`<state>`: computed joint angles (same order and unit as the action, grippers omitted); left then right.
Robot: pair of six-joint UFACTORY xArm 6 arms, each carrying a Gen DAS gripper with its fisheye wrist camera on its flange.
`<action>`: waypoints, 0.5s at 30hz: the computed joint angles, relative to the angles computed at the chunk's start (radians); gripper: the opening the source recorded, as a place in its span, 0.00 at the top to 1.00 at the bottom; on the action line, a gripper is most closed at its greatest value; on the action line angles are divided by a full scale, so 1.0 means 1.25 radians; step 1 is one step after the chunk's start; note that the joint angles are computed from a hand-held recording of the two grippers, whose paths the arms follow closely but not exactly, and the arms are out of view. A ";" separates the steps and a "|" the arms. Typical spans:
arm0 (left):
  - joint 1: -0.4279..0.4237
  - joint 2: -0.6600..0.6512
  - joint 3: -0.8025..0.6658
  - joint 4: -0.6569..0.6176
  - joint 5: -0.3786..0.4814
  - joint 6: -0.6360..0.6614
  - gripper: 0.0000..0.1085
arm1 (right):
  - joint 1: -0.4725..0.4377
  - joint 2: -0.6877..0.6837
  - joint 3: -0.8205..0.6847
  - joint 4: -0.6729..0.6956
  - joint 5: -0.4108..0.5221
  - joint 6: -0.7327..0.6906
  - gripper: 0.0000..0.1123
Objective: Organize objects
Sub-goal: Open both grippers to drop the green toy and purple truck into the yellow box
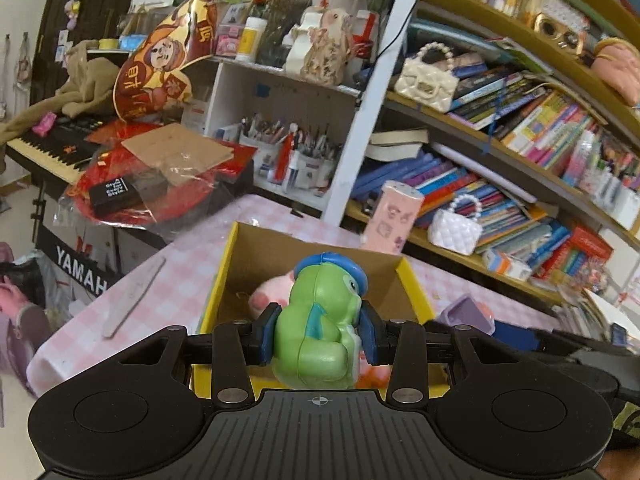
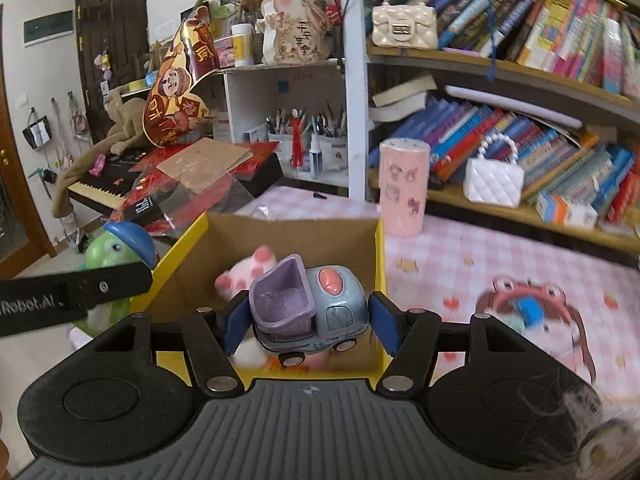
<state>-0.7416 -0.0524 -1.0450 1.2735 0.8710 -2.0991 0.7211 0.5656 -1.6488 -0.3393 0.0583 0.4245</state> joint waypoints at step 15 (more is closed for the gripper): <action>0.096 0.170 -0.137 -0.111 -0.027 0.171 0.64 | 0.017 0.384 -0.568 0.312 0.306 -0.479 0.46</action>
<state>-0.6211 0.1598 -1.2160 1.1345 0.8373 -1.8851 0.7429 1.0459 -2.3591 0.0509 0.4410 -0.1741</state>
